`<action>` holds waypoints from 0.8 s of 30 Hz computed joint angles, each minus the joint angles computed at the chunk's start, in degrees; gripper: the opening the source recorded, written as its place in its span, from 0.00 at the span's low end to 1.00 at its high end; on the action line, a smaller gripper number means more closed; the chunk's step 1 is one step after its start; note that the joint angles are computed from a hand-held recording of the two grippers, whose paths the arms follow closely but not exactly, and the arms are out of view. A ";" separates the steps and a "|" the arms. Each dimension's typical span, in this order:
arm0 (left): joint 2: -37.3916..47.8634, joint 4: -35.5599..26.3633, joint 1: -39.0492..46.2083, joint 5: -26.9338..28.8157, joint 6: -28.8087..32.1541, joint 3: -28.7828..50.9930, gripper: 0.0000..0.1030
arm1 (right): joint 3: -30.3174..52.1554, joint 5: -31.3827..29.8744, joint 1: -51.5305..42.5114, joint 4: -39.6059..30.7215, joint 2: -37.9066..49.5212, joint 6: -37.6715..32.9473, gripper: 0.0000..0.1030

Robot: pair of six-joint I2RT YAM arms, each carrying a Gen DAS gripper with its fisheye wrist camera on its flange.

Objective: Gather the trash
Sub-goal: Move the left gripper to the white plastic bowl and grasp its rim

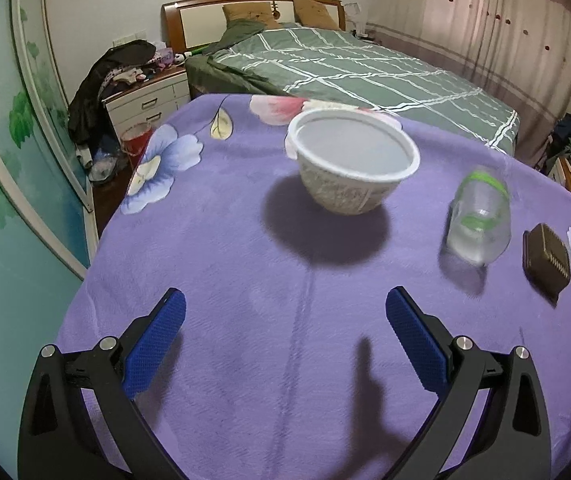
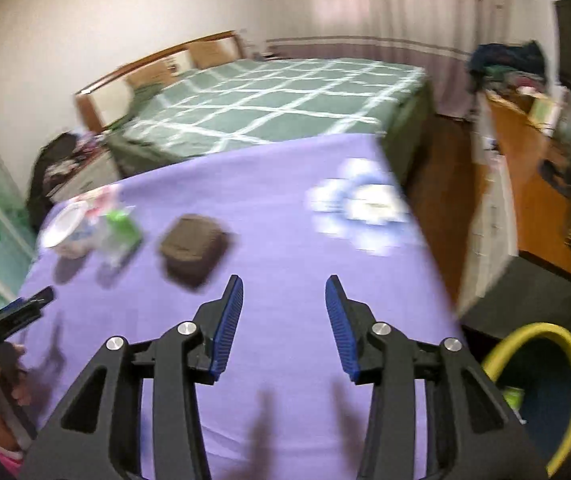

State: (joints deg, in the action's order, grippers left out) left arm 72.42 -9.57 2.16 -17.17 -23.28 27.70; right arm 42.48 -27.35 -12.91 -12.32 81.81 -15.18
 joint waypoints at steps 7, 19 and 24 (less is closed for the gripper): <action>8.22 -1.01 0.77 -2.38 0.95 9.63 0.95 | -6.70 2.17 9.73 5.85 -3.76 2.90 0.40; 22.42 1.19 3.72 -1.52 2.37 19.76 0.85 | -7.82 4.06 10.88 10.48 -1.61 4.99 0.46; 24.45 0.72 3.59 -3.79 2.21 21.98 0.89 | -7.39 4.05 10.58 10.16 -0.74 4.70 0.46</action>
